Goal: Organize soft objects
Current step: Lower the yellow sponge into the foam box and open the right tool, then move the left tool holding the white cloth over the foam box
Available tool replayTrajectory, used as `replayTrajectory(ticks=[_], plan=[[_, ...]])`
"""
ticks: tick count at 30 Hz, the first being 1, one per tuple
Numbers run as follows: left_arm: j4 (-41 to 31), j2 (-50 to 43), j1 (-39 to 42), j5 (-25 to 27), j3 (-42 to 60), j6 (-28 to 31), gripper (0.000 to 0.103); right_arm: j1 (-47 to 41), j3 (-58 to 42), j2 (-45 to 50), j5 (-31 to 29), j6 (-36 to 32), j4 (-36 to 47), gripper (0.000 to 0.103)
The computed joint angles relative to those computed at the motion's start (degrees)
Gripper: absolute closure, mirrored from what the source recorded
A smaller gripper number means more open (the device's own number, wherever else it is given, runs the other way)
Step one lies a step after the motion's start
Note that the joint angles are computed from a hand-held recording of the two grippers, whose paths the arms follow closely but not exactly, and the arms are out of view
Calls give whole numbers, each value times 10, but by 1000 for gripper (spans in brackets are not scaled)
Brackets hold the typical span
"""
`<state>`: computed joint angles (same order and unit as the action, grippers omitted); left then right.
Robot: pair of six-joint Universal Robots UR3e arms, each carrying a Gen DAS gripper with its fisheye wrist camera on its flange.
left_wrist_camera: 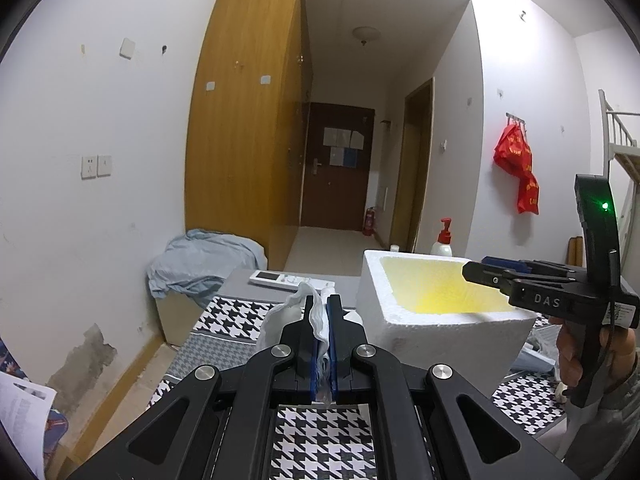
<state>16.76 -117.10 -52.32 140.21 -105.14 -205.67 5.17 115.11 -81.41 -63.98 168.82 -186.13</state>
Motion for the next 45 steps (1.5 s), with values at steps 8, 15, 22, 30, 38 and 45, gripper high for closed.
replayTrajectory(ticks=[8,15,22,30,38,45], plan=[[-2,5,7,-9,-4,-4,99,4,18,3,-9,6,-53,6],[-5,5,6,-8,1,-5,99,3,31,-5,-15,1,-62,4],[1,4,-2,-2,3,2,99,-7,67,-38,-15,2,-78,3],[-5,3,-20,5,19,15,99,-33,128,-102,-4,9,-88,2],[-13,-2,-35,2,48,37,99,-82,205,-183,21,0,-94,2],[-25,-14,-47,1,85,49,99,-143,275,-266,56,-11,-82,1]])
